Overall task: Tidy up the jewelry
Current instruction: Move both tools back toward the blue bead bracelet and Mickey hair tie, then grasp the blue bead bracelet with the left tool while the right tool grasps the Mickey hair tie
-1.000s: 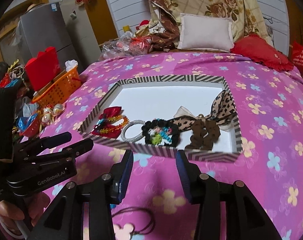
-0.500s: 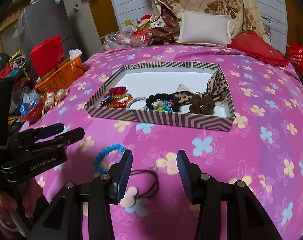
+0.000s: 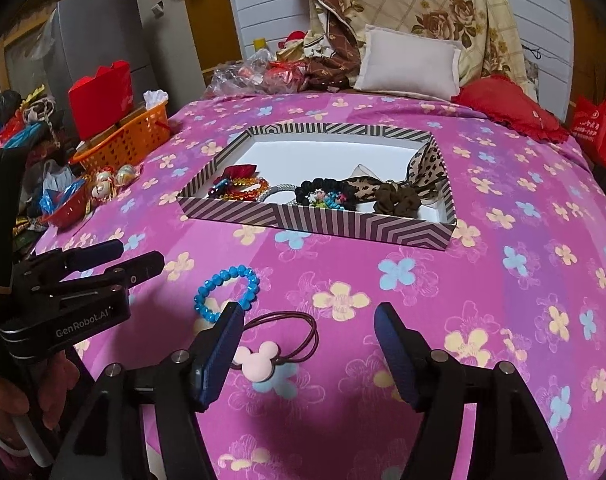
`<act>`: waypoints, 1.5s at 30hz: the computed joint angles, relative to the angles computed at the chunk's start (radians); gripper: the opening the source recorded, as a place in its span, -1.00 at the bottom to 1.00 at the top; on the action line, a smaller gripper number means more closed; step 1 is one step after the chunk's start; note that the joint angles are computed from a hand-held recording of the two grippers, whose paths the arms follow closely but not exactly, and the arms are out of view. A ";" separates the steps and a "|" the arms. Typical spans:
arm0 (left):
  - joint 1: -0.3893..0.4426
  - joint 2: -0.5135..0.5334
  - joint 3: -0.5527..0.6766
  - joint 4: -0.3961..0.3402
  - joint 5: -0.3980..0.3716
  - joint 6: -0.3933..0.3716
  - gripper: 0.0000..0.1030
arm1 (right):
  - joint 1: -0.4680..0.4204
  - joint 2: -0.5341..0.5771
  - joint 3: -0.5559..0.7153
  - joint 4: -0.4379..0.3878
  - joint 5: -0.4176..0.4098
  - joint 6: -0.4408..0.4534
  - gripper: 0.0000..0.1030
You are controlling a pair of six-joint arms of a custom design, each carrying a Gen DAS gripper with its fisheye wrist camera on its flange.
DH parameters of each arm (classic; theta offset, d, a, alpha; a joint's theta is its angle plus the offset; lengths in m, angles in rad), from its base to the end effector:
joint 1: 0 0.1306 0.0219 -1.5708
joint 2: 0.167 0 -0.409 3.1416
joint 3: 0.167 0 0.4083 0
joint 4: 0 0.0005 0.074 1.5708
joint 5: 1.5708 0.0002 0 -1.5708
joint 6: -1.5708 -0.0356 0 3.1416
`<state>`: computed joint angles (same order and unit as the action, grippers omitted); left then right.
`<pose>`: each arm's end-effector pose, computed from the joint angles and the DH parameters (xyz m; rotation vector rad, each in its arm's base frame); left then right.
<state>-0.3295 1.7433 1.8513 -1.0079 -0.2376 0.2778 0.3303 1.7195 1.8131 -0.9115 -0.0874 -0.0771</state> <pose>0.6000 -0.1968 0.4751 -0.0383 2.4359 0.0235 0.5952 0.2068 0.4775 -0.3449 2.3804 0.2953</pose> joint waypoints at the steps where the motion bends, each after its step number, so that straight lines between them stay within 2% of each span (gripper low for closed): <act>1: -0.001 -0.004 -0.005 0.003 -0.001 0.000 0.17 | 0.001 -0.002 -0.002 0.000 0.000 -0.001 0.27; 6: -0.007 -0.025 -0.033 0.016 -0.014 0.001 0.17 | 0.003 -0.014 -0.016 0.004 0.000 -0.008 0.31; 10: -0.008 -0.042 -0.057 0.029 -0.024 0.009 0.17 | 0.008 -0.036 -0.045 0.025 0.015 -0.011 0.46; 24: -0.015 -0.072 -0.102 0.049 -0.047 0.016 0.17 | 0.020 -0.067 -0.095 0.030 0.039 -0.001 0.46; 31: -0.015 -0.087 -0.130 0.061 -0.057 0.018 0.17 | 0.018 -0.070 -0.106 0.023 0.016 -0.014 0.46; 41: -0.014 -0.091 -0.143 0.059 -0.053 0.019 0.17 | 0.022 -0.073 -0.116 0.019 0.027 -0.004 0.46; 45: -0.003 -0.090 -0.149 0.051 -0.026 0.030 0.17 | 0.021 -0.079 -0.131 0.026 0.019 0.007 0.46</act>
